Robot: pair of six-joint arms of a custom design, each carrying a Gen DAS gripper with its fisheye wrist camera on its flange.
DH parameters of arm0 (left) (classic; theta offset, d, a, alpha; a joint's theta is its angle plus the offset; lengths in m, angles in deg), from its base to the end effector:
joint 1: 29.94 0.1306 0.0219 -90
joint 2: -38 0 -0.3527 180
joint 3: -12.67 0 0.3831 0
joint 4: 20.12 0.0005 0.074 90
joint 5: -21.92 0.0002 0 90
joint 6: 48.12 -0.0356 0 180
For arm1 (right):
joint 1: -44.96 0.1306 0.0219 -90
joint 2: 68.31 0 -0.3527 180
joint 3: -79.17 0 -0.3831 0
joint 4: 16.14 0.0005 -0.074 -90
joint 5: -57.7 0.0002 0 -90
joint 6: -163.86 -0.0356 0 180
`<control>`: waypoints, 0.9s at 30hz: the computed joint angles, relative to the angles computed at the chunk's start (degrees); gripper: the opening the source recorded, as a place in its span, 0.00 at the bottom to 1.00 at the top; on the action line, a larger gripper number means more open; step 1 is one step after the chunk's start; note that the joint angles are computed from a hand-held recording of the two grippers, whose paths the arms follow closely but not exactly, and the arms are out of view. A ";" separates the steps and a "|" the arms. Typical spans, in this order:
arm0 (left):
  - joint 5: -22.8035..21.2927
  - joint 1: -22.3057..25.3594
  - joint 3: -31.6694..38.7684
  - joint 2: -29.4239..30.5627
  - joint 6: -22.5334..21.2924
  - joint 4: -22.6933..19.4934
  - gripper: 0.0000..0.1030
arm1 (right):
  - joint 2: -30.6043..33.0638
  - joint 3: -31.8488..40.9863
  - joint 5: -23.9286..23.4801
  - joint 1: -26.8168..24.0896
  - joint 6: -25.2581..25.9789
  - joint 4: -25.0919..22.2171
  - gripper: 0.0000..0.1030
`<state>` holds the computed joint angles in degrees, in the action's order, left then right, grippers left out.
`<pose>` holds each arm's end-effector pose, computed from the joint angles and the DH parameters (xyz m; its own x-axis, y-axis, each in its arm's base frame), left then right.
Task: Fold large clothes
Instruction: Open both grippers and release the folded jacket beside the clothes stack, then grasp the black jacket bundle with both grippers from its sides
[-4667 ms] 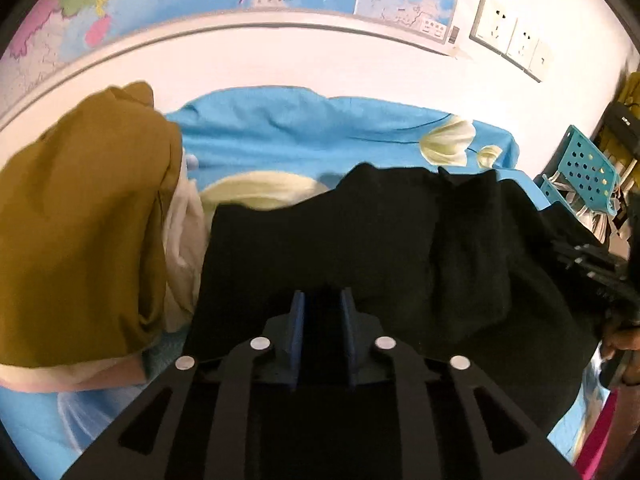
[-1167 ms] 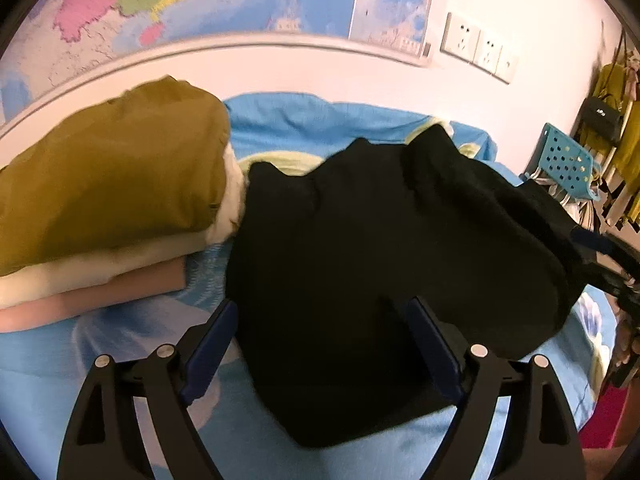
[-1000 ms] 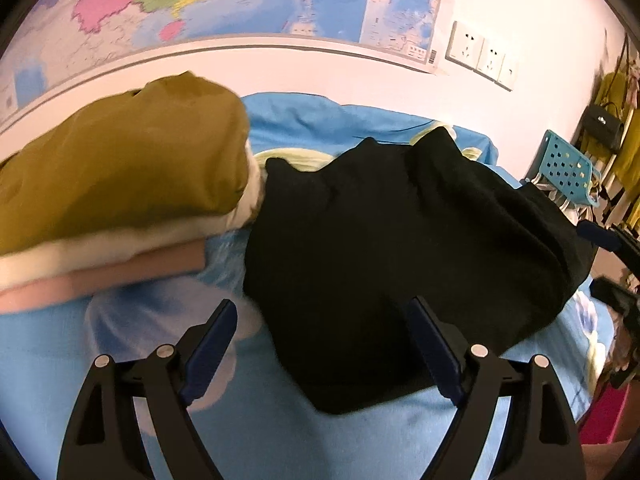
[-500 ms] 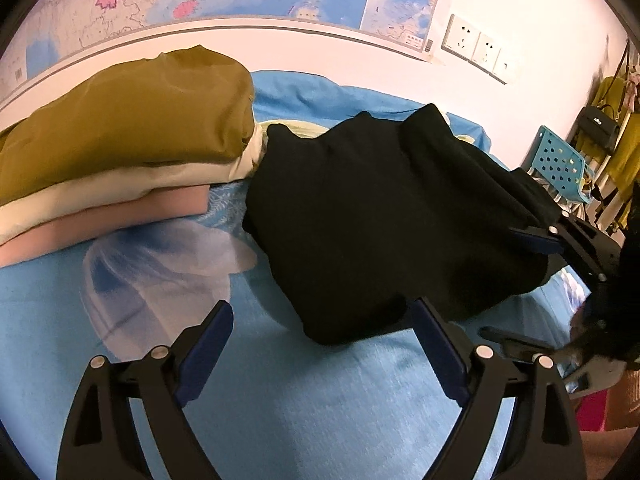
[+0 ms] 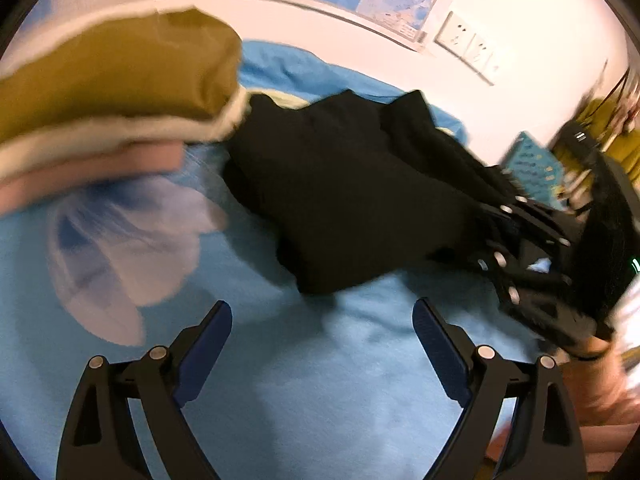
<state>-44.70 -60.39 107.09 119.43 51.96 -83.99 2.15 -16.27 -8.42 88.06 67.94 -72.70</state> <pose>0.3459 -0.2203 0.4826 -0.7777 0.2708 -0.5673 0.5534 0.7230 -0.4135 0.2686 0.2310 0.4842 -0.5322 -0.3689 -0.7620 -0.3537 0.9146 -0.1957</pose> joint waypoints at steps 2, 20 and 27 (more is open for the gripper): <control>8.96 1.57 -0.07 1.13 2.47 0.55 0.86 | -0.31 0.10 -2.41 -1.36 -1.36 0.74 0.26; 17.86 2.46 6.25 11.60 24.13 14.23 0.88 | -2.21 -1.71 -9.52 -2.96 -5.49 2.19 0.33; 12.64 0.84 11.47 14.50 16.01 6.57 0.67 | -17.03 -10.18 -27.43 -9.21 -20.74 6.34 0.61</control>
<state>-32.06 -59.55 118.56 133.93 67.97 -77.42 -14.88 -26.45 -35.85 78.85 47.21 -66.36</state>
